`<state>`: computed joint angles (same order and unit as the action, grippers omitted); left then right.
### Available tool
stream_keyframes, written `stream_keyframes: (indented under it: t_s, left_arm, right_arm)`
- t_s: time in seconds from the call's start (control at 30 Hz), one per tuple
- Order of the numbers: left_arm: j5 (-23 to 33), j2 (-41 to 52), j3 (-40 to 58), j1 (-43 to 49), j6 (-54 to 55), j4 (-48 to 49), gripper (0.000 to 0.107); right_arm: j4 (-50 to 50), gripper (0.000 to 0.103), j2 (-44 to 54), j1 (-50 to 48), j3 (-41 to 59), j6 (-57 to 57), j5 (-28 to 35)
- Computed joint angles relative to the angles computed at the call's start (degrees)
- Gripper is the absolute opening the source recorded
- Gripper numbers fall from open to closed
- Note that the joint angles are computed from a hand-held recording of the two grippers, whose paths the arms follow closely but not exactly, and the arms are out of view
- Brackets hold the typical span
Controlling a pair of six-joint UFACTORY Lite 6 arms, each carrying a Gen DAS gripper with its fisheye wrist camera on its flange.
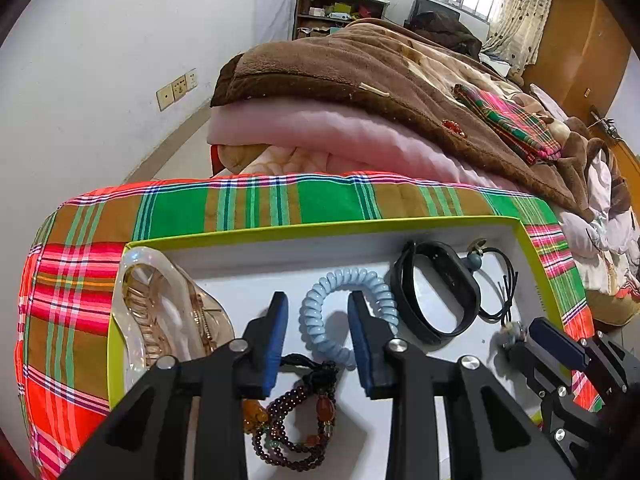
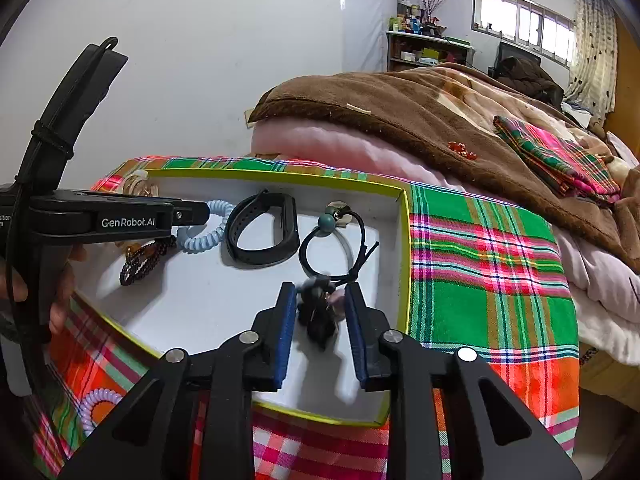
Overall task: Organize jewelry
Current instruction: 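Open left tool to drop the blue coil while right tool releases the pom-pom tie, then withdraw both open tools toward the lavender coil tie and rhinestone clip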
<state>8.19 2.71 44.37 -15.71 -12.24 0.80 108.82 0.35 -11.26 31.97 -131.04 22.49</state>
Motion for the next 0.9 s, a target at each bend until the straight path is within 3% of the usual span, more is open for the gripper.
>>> stream_keyframes:
  t_s: [0.43,0.9]
  left_arm:
    - [0.74,-3.34,-1.59,-0.36,0.57,-1.52,0.044]
    - [5.99,-20.94,-9.44,-3.79,-8.13,4.77,0.047]
  right_arm:
    - [-1.20,0.033,-2.44,-0.83,-1.21,1.55,0.43]
    - [-14.88,0.034,-15.39,-5.26,-6.89,14.44,3.63]
